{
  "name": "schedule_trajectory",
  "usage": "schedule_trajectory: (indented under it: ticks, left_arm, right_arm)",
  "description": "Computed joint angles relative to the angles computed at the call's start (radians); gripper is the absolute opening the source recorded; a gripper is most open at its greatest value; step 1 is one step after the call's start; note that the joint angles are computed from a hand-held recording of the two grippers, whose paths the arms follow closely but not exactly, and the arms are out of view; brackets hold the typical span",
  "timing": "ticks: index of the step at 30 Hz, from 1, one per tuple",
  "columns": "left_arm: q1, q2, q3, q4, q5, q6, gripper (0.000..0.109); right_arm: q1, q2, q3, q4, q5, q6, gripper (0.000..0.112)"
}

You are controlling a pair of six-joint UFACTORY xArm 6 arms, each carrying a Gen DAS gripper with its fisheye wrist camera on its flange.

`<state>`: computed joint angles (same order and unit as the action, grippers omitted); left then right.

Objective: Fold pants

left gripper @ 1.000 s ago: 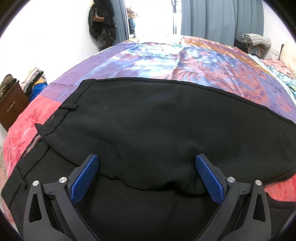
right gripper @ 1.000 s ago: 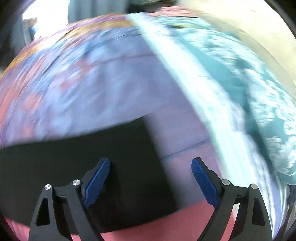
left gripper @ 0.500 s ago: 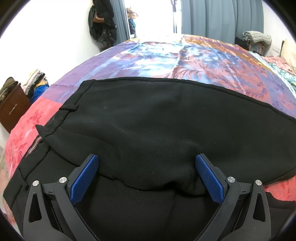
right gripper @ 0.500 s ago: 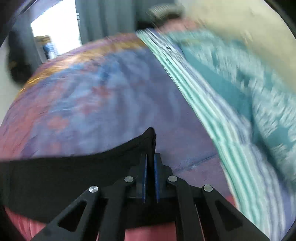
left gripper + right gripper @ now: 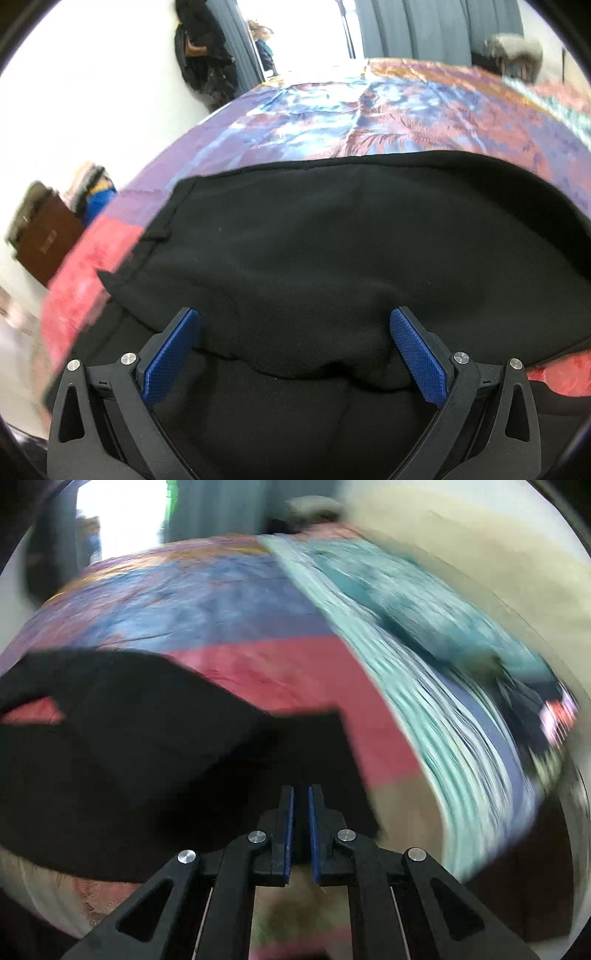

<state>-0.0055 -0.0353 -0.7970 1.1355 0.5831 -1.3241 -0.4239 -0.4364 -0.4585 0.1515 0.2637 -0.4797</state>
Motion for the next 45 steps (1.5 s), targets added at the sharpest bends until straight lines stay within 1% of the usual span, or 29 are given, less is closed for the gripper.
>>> schedule_trajectory:
  ticks: [1, 2, 3, 4, 5, 6, 7, 9, 10, 11, 12, 13, 15, 16, 17, 18, 21, 22, 25, 26, 29, 31, 33, 36, 39, 42, 43, 44, 45]
  left_arm:
    - [-0.019, -0.006, -0.009, -0.036, 0.037, 0.054, 0.103]
    - [-0.034, -0.024, -0.007, -0.086, 0.058, 0.121, 0.103]
    - [-0.042, -0.05, 0.007, -0.136, 0.061, 0.174, 0.102]
    - [-0.045, -0.075, 0.025, -0.166, 0.054, 0.199, 0.102]
    - [-0.043, -0.129, 0.073, -0.216, 0.02, 0.235, 0.103]
    - [-0.04, -0.178, 0.119, -0.25, -0.015, 0.259, 0.103]
    - [-0.04, -0.219, 0.16, -0.267, -0.037, 0.27, 0.103]
    - [-0.047, -0.276, 0.22, -0.269, -0.057, 0.262, 0.103]
    - [-0.049, -0.293, 0.245, -0.269, -0.063, 0.262, 0.103]
    - [-0.05, -0.295, 0.261, -0.28, -0.065, 0.268, 0.103]
    - [-0.049, -0.287, 0.266, -0.293, -0.065, 0.274, 0.103]
    - [-0.036, -0.276, 0.283, -0.297, -0.088, 0.263, 0.103]
    - [0.021, -0.295, 0.337, -0.205, -0.207, 0.136, 0.103]
    - [0.032, -0.288, 0.336, -0.188, -0.22, 0.103, 0.103]
    - [0.04, -0.276, 0.331, -0.2, -0.231, 0.112, 0.103]
    - [0.044, -0.268, 0.328, -0.195, -0.24, 0.11, 0.103]
    - [0.045, -0.267, 0.331, -0.134, -0.252, 0.052, 0.103]
    - [0.045, -0.266, 0.331, -0.119, -0.254, 0.036, 0.103]
    - [0.045, -0.259, 0.326, -0.106, -0.254, 0.024, 0.103]
    - [0.045, -0.259, 0.327, -0.107, -0.253, 0.025, 0.103]
    - [0.046, -0.257, 0.321, -0.115, -0.246, 0.038, 0.103]
    - [0.04, -0.262, 0.324, -0.112, -0.236, 0.035, 0.103]
    - [0.034, -0.261, 0.322, -0.108, -0.228, 0.03, 0.103]
    - [0.032, -0.258, 0.318, -0.105, -0.222, 0.026, 0.103]
    - [0.032, -0.259, 0.319, -0.107, -0.223, 0.028, 0.103]
    - [0.033, -0.26, 0.32, -0.104, -0.224, 0.026, 0.103]
    - [0.033, -0.259, 0.32, -0.1, -0.223, 0.023, 0.103]
    - [0.035, -0.261, 0.322, -0.099, -0.224, 0.023, 0.103]
    - [0.033, -0.261, 0.322, -0.097, -0.223, 0.02, 0.103]
  right_arm:
    - [-0.006, -0.045, 0.016, 0.019, -0.011, 0.033, 0.018]
    - [0.0, -0.092, 0.028, 0.08, -0.009, 0.024, 0.04]
    - [0.017, -0.145, 0.041, 0.182, 0.007, -0.026, 0.055]
    - [0.037, -0.19, 0.056, 0.287, 0.028, -0.095, 0.069]
    - [0.066, -0.208, 0.06, 0.391, 0.04, -0.17, 0.07]
    - [0.095, -0.245, 0.071, 0.484, 0.085, -0.239, 0.07]
    - [0.133, -0.269, 0.08, 0.545, 0.142, -0.279, 0.07]
    - [0.21, -0.269, 0.089, 0.707, 0.265, -0.363, 0.07]
    - [0.244, -0.241, 0.085, 0.794, 0.318, -0.392, 0.07]
    - [0.27, -0.204, 0.076, 0.869, 0.35, -0.414, 0.07]
    - [0.291, -0.168, 0.068, 0.94, 0.374, -0.441, 0.07]
    - [0.314, -0.109, 0.051, 1.013, 0.387, -0.474, 0.07]
    - [0.349, 0.023, 0.007, 1.081, 0.344, -0.462, 0.069]
    - [0.346, 0.068, -0.009, 1.094, 0.327, -0.449, 0.069]
    - [0.34, 0.086, -0.014, 1.109, 0.306, -0.45, 0.061]
    - [0.32, 0.101, -0.02, 1.145, 0.291, -0.478, 0.059]
    - [0.272, 0.109, -0.025, 1.206, 0.205, -0.46, 0.061]
    - [0.252, 0.116, -0.029, 1.23, 0.183, -0.451, 0.065]
    - [0.177, 0.18, -0.075, 1.358, 0.215, -0.497, 0.065]
    - [0.167, 0.185, -0.083, 1.362, 0.217, -0.497, 0.065]
    - [0.192, 0.211, -0.11, 1.403, 0.176, -0.509, 0.065]
    - [0.194, 0.222, -0.119, 1.429, 0.165, -0.51, 0.063]
    - [0.184, 0.2, -0.101, 1.426, 0.171, -0.497, 0.063]
    - [0.155, 0.216, -0.114, 1.437, 0.194, -0.507, 0.063]
    - [0.166, 0.211, -0.105, 1.454, 0.18, -0.519, 0.059]
    - [0.159, 0.215, -0.102, 1.402, 0.166, -0.49, 0.04]
    - [0.156, 0.222, -0.104, 1.373, 0.154, -0.464, 0.027]
    - [0.151, 0.223, -0.103, 1.359, 0.149, -0.451, 0.02]
    - [0.14, 0.225, -0.104, 1.361, 0.157, -0.449, 0.019]
